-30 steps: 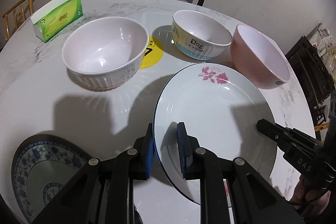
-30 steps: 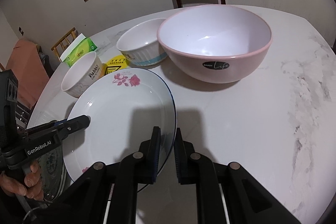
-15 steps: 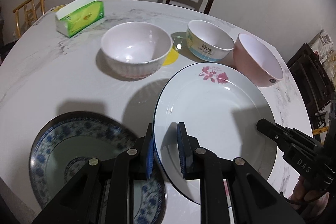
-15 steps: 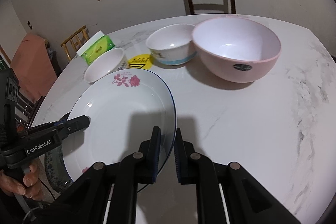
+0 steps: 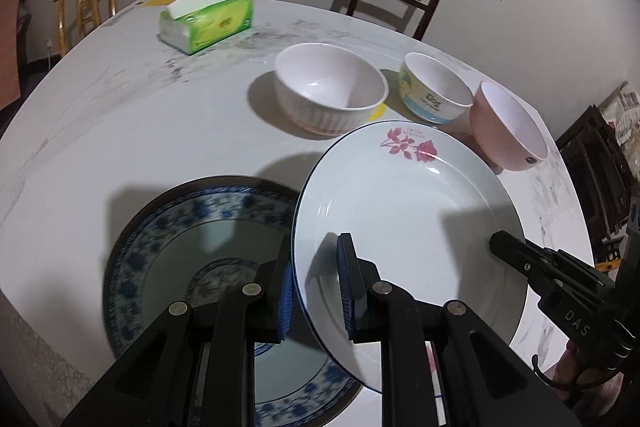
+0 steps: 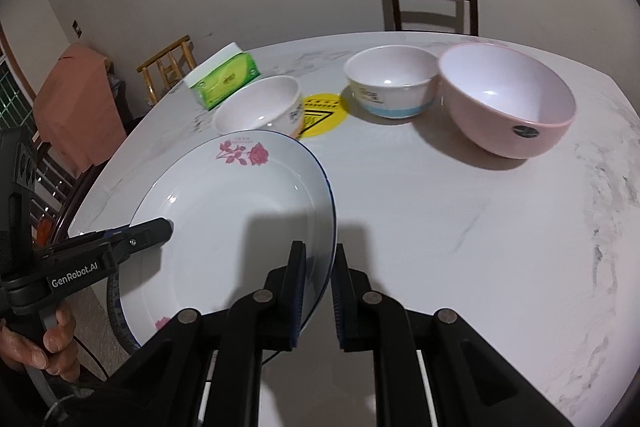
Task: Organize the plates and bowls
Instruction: 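Lift the white pink-flower plate off the table with both grippers, then carry the pink-flower plate over the blue-and-white plates and lower it onto them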
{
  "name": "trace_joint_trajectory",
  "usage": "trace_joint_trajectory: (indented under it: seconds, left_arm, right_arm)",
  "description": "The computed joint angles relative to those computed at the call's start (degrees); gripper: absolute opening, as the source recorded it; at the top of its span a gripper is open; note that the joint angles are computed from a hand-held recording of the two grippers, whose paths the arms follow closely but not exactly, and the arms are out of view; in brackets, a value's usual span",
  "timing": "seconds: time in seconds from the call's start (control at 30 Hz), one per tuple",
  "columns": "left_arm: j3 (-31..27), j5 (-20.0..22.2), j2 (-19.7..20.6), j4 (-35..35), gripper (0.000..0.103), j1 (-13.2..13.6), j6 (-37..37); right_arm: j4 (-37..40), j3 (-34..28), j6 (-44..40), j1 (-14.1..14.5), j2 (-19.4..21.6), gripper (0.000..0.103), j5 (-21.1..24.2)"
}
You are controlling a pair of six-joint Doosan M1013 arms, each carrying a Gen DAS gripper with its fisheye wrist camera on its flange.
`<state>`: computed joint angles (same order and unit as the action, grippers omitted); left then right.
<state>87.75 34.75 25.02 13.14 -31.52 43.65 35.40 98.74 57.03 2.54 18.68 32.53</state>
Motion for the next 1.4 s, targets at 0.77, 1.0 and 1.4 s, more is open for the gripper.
trace_joint_trajectory:
  seconds: [0.77,1.0,1.4]
  left_arm:
    - [8.66,0.42,-5.3,5.04,0.017,2.67,-9.63]
    - [9.81,0.91,-5.33,3.31,0.017,3.76,-9.17]
    - [9.42,1.14,-4.47,2.08,0.017,4.05,-6.74]
  right_arm:
    - [0.46,-1.6,-1.32,6.06,2.23,0.012,3.11]
    - [-0.75,-2.0,-0.71,7.27,3.21,0.012,4.24]
    - [-2.34,-2.89,1.48,7.36,4.29,0.013,4.92]
